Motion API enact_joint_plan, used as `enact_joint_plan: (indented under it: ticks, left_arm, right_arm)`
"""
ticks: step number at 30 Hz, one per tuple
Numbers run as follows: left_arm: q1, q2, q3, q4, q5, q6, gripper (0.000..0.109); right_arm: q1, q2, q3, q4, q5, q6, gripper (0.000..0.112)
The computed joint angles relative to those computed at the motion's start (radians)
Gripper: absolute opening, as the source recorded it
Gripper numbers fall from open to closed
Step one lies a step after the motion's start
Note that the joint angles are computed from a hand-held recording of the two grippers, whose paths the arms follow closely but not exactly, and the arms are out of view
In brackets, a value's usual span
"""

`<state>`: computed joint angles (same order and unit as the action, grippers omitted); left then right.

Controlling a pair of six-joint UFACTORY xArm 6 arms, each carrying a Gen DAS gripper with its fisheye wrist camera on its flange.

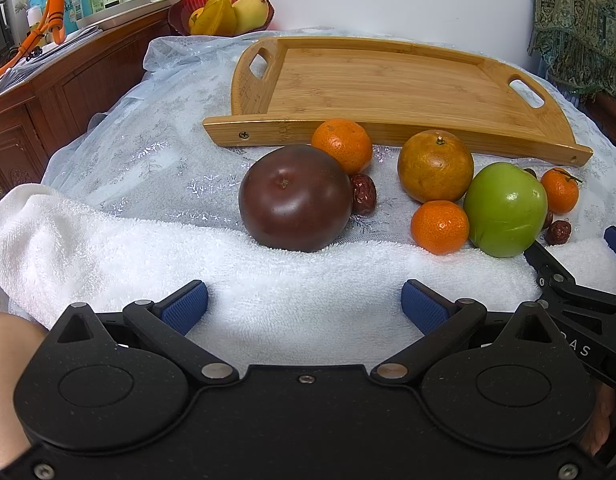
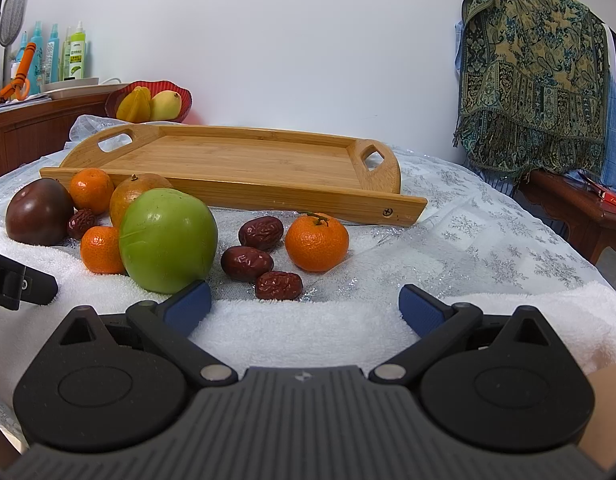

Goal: Organize fruits

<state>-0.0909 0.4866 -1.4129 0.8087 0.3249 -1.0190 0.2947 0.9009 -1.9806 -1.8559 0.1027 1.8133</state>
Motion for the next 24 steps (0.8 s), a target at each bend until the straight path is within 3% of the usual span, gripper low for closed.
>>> enact_joint_plan:
  ticks: [24]
  left_arm:
    - [-0.001,0.001,-0.002,-0.002,0.003,0.002,0.103]
  right_arm:
    - [0.001,-0.001,0.0,-0.013,0.003,0.012,0.103]
